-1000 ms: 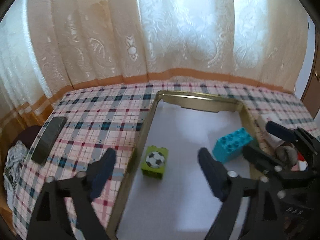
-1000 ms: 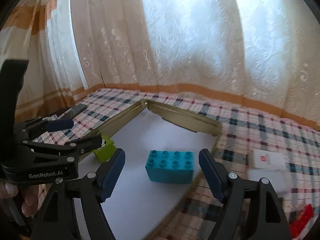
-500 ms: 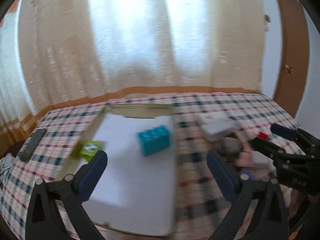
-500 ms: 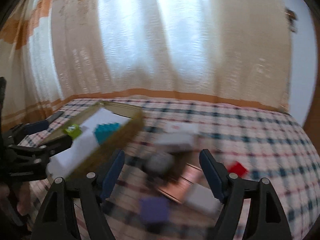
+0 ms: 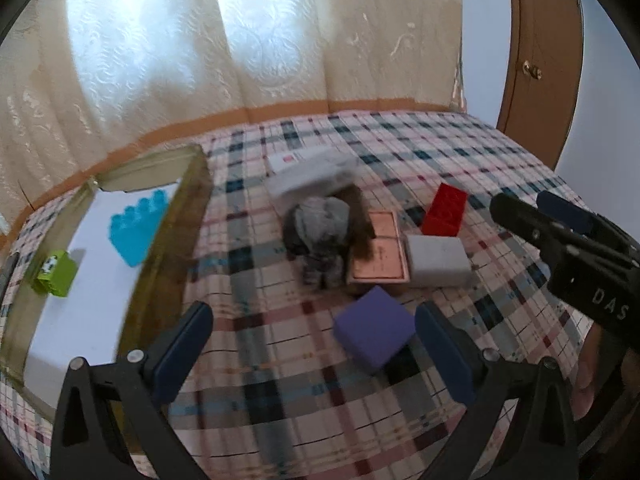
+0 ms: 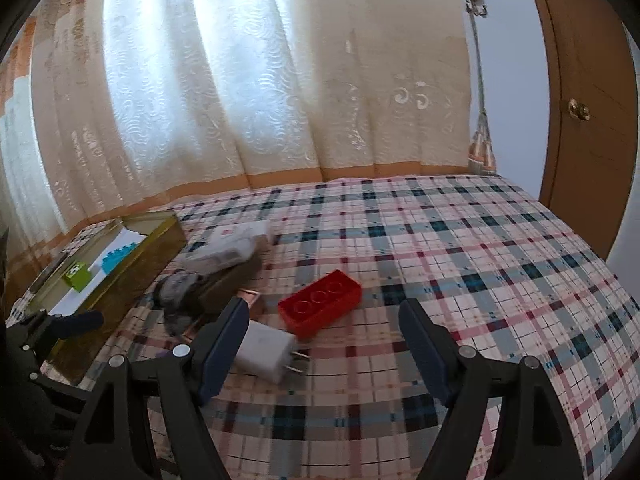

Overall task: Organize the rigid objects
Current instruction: 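Grasp the purple square block with the left tool while the right tool approaches the white charger, then close the right tool around the white charger and lift it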

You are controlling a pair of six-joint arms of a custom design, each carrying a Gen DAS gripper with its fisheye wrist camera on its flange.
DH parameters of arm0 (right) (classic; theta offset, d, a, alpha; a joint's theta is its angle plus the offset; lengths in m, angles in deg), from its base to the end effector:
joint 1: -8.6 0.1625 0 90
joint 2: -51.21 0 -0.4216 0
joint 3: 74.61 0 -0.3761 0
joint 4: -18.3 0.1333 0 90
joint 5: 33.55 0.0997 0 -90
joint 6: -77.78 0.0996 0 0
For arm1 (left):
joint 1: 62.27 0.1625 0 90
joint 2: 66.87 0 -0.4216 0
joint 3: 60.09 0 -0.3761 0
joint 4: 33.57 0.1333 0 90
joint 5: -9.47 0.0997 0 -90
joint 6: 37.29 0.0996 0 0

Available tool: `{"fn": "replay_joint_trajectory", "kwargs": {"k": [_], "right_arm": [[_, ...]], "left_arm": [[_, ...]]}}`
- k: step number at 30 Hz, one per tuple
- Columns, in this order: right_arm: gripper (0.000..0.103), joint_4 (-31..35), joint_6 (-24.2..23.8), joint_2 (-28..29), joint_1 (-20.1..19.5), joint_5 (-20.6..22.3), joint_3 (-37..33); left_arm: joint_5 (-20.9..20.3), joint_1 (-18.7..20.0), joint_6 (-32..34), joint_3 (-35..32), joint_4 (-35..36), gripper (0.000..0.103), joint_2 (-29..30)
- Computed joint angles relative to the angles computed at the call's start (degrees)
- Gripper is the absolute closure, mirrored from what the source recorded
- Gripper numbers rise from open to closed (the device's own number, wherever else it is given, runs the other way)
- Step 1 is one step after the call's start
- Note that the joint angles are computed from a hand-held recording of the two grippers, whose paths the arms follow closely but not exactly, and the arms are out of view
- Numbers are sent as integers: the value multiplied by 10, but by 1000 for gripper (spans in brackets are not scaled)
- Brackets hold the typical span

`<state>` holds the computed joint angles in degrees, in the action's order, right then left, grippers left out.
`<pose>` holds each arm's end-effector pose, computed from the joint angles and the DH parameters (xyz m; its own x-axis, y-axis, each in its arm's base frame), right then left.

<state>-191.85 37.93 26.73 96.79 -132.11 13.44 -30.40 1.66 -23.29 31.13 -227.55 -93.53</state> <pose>0.0967 -0.6916 0.0294 -0.7669 -0.2334 0.5978 -0.6175 0.5222 -0.5883 -0.0998 -0.6813 0.0260 -0.6844 0.0165 -0.7289 0.5205 0.7111 -0.4727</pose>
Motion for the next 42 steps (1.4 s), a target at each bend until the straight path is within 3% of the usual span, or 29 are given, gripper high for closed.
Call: {"fn": "replay_joint_trajectory", "kwargs": {"k": [5,9,11,13,17,25,42], "right_arm": [[23,-10,14,-3,-4,1,1],[23,-7,20,-1,-3,-12,-5],[20,-2,21,1,-1,-20,-9],[19,3,22,2,0,-28,-14],[19,19,25,2,0,-29,-17],[19,81,29,8,6,-28,-35],[19,201,46,42,28,-96,-99]], "left_arm": [[-21,8,-33,-22,59,2,9],[-32,12,-41,-28,94,15,8],[-56,18,-51,-28,113,28,1],[-56,18,-38,-27,107,50,3],[-68,19,-27,-18,90,50,-3],[-25,20,-3,0,-19,50,-7],[-38,33,-29,-7,-11,50,-14]]}}
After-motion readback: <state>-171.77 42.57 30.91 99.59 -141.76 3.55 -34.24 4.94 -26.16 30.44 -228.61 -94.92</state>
